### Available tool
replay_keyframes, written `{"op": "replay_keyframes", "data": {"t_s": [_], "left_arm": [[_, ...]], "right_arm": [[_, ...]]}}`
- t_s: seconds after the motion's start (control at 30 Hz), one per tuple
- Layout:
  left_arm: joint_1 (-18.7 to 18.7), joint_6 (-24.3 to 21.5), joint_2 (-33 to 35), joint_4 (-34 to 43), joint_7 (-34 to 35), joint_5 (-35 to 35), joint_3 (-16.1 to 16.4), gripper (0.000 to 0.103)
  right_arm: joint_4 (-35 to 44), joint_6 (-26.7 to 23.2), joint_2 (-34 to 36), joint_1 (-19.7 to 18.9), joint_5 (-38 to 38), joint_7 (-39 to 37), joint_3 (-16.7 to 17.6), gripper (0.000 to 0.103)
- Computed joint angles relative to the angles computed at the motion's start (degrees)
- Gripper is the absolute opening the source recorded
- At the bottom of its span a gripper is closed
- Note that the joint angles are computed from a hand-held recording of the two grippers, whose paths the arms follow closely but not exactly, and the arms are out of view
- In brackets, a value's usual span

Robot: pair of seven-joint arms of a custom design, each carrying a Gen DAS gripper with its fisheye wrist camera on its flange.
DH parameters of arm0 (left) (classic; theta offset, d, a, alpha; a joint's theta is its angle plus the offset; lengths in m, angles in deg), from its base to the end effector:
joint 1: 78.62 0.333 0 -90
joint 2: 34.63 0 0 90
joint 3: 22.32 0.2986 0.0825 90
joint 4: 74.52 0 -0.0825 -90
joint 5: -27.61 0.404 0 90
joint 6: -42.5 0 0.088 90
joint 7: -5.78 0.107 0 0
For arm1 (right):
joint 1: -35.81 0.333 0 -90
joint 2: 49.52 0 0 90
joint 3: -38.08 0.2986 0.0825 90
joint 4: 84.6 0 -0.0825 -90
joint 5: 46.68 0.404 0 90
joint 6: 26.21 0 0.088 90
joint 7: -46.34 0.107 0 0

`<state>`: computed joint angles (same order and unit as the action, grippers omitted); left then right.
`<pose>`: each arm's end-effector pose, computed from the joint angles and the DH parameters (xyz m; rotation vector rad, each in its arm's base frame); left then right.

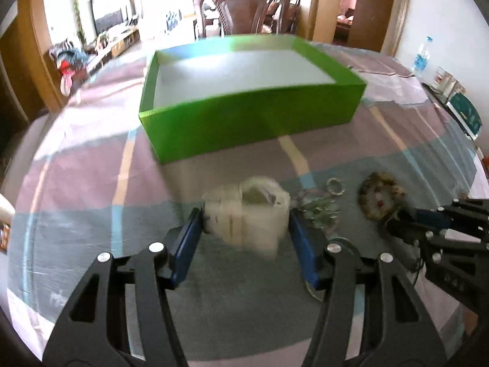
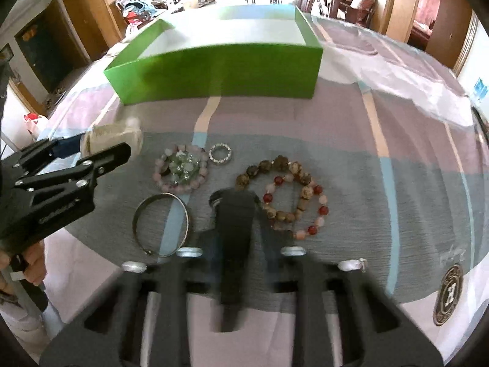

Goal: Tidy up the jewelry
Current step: 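Grasp the white watch with the left gripper while the right grasps the black-strap watch, then carry both watches into the green box and open both grippers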

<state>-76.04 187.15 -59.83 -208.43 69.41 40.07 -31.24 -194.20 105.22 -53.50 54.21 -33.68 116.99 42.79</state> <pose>0.4878 -0.0635 0.5487 -1.9982 1.6248 -0.5629 0.5484 0.2406 0.5496 -2.3822 1.2103 -0.2235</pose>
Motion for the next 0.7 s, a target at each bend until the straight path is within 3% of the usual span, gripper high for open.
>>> {"op": "replay_keyframes", "data": {"t_s": [0.47,0.7], "left_arm": [[0.0,-0.2,-2.0,-1.4,0.3,-1.0,0.5,0.057],[1.3,-0.7,-2.6,1.0,0.4,0.3,0.3,0.057]], "right_arm": [[0.6,-0.9,0.1,-0.4,0.4,-0.8,-0.3,0.017],[3.1,4.3,-0.2,-0.1,-1.0,-0.2,0.1,0.017]]}}
